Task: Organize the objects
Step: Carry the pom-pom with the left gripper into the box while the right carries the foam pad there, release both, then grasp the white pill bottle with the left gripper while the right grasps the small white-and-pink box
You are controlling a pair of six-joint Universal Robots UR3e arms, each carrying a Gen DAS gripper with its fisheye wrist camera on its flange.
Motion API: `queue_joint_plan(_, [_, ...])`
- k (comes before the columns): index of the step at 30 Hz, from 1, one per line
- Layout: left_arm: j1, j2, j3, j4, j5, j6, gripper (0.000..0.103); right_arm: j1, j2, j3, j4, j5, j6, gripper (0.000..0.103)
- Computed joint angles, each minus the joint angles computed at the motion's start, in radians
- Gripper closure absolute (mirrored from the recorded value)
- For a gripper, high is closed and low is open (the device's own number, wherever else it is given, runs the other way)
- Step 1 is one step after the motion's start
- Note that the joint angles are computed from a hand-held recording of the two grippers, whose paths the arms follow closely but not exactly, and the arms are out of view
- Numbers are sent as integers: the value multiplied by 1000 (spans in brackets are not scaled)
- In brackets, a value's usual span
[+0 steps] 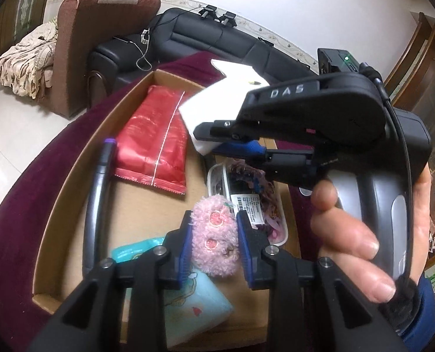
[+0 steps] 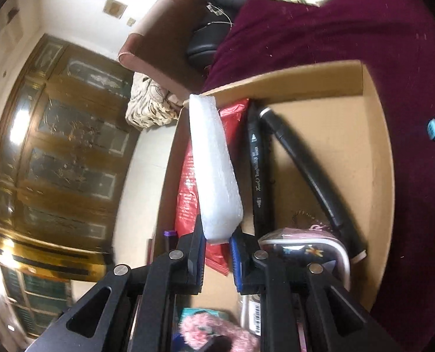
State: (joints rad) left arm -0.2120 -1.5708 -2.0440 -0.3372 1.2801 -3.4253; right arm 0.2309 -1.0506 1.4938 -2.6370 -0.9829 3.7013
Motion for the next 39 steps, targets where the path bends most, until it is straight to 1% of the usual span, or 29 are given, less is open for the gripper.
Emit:
queue_joint_plan(2, [0,-2,2,-2,-1,0,76,-3,-3,-2,14,-5,6,83])
queue_joint_plan(3, [0,-4,5,-4,-1,-1,76,-5,-5,-1,19,-1,6,81])
queue_joint_plan(4, [1,-6,6,-9,-4,-1,74,-12,-10,12,10,13,15,71])
queue_joint_plan(5, [1,-5,5,-9,-6,-1,73,-20,-15,25,-5,34,24,66])
queue_joint_plan(6, [5,-2,0,-9,-13,1,71,-28,-20,47,-32,54,35,49])
queue_joint_plan(7, [8,2,-4,-8,-17,-3,69,-38,-30,83,-84,77,61,37])
queue_joint_plan(9, [4,4,-2,-13,-12,-7,66,-49,-66,147,-143,102,98,31])
queue_joint_plan(11, [0,11,-2,-19,-8,-9,65,-45,-94,159,-122,92,84,31])
queue_joint_plan(14, [0,19,-2,-28,-10,-9,57,-52,-140,211,-134,109,79,29])
queue_joint_plan(15, [-2,28,-5,-31,-8,-10,50,-52,-135,210,-147,119,76,29])
queue_joint_plan(16, [-5,32,-4,-32,-1,-13,43,-56,-165,251,-163,126,66,29])
queue_joint_plan(18, [-10,41,-6,-25,9,-19,37,-67,-226,314,-177,124,50,29])
queue_joint_plan(22, [-25,61,-5,-30,28,-37,36,-99,-335,440,-213,129,25,29])
queue_joint_plan(26, [-52,62,18,-45,54,-52,36,-164,-428,556,-228,177,-3,29])
queue_joint_plan(29, [-81,62,43,-59,83,-63,36,-240,-530,668,-217,225,-50,29])
queue_joint_plan(33, [-143,48,97,-83,138,-69,36,-362,-707,801,-108,284,-155,29])
queue_joint_plan(34, [-158,37,113,-86,149,-69,36,-405,-776,835,-45,292,-200,29])
queue_joint_plan(36, [-192,11,157,-99,173,-67,35,-493,-924,891,100,296,-285,29])
queue_joint_plan(38, [-238,-34,224,-124,196,-55,35,-606,-1120,909,374,273,-435,29])
queue_joint_plan(39, [-252,-51,248,-131,200,-51,35,-648,-1182,888,502,232,-511,29])
